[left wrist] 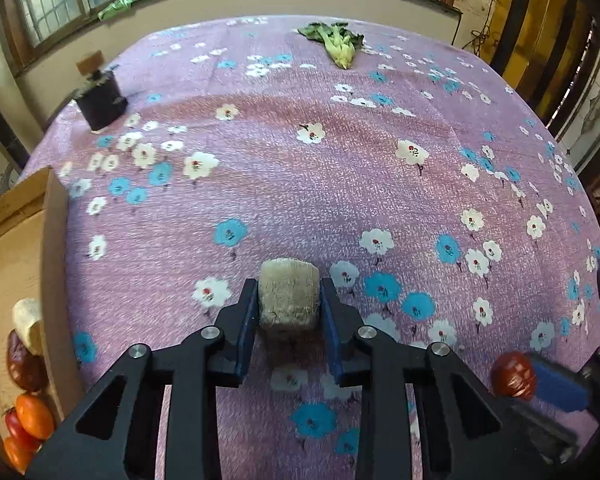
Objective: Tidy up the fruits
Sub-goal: 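Close left tool on the wooden cylinder block, then carry the wooden block in left tool and the date in right tool over the tray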
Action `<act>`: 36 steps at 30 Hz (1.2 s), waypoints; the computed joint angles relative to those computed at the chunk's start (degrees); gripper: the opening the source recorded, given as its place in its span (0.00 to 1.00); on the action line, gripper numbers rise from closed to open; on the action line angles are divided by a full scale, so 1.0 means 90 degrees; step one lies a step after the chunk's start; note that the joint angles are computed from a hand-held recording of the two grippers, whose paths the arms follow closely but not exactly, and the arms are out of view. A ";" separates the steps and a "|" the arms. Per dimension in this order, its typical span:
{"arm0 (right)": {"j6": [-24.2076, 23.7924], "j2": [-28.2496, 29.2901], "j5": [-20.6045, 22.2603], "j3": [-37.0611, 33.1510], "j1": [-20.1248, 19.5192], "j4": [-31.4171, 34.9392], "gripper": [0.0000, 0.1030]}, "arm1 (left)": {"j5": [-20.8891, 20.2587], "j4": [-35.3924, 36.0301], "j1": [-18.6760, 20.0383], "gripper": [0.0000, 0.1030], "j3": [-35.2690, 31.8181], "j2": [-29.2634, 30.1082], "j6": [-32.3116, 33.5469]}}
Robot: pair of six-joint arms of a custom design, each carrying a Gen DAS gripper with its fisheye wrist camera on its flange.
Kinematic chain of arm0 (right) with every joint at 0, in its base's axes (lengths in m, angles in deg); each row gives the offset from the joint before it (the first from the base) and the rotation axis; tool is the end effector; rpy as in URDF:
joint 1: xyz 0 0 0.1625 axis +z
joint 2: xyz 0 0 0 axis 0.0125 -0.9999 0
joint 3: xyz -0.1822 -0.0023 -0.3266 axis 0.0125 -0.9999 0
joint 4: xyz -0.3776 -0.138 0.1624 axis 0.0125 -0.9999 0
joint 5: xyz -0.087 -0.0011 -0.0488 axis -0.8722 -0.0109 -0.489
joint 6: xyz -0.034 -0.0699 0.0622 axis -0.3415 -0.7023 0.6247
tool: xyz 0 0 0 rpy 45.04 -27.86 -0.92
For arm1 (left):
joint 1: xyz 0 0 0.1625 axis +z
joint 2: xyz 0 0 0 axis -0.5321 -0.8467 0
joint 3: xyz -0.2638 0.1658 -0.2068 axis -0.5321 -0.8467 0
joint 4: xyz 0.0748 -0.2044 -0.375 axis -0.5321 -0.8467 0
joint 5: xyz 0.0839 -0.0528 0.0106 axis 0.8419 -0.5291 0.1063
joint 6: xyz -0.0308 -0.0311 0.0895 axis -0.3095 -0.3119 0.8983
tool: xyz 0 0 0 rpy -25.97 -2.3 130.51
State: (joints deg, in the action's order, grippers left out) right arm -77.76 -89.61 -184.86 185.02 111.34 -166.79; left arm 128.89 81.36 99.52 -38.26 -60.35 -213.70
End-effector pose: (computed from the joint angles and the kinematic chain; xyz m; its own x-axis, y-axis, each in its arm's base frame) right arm 0.2684 -0.5078 -0.0319 -0.8337 0.3426 0.4330 -0.1327 0.6370 -0.7594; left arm -0.0871 -0.6678 0.1096 -0.4620 0.7605 -0.4563 0.8218 0.5605 0.1022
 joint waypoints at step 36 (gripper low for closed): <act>-0.1110 0.0839 0.0090 -0.1956 0.1044 0.0903 0.21 | 0.0367 -0.0715 0.0624 0.26 0.0914 -0.2194 0.0374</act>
State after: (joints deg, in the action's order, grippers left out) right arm -87.75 -82.07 -184.05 167.42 120.74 -158.66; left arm 132.19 74.93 105.13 -30.03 -80.10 -210.34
